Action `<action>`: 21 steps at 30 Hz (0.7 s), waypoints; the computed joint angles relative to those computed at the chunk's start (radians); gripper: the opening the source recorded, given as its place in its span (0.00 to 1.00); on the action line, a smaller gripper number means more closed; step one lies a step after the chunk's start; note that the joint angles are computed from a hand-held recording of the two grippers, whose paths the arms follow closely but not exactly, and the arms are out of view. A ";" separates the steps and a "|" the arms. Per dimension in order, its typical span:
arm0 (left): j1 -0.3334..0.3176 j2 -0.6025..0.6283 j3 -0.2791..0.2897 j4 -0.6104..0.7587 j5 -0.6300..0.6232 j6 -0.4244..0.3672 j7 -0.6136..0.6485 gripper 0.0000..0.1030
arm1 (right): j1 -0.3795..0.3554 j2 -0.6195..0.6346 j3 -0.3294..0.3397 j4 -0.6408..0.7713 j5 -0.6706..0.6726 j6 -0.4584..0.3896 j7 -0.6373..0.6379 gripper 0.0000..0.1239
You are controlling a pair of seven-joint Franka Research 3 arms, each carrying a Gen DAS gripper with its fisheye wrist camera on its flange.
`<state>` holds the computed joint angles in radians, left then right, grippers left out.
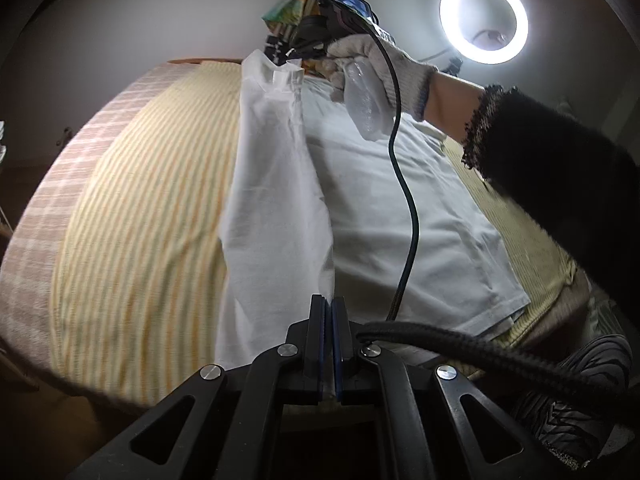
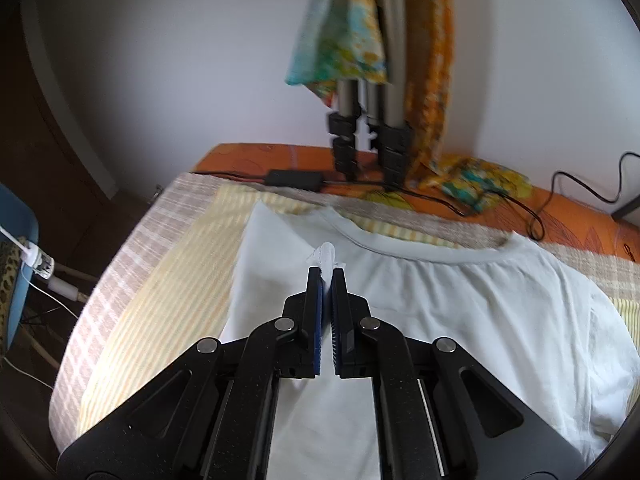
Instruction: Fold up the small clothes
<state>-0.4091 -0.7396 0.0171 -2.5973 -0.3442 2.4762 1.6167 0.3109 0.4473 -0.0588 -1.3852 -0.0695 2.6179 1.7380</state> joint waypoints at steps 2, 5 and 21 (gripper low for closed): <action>-0.005 0.016 -0.008 0.009 0.003 -0.002 0.003 0.00 | -0.002 -0.008 -0.011 -0.021 -0.008 0.007 0.012 0.04; -0.010 0.030 -0.016 0.019 0.005 -0.004 0.004 0.06 | 0.017 -0.010 -0.041 -0.033 -0.062 0.001 0.050 0.04; -0.011 -0.090 0.029 -0.035 -0.050 -0.031 0.100 0.26 | 0.002 -0.146 -0.032 -0.181 -0.172 -0.027 0.150 0.42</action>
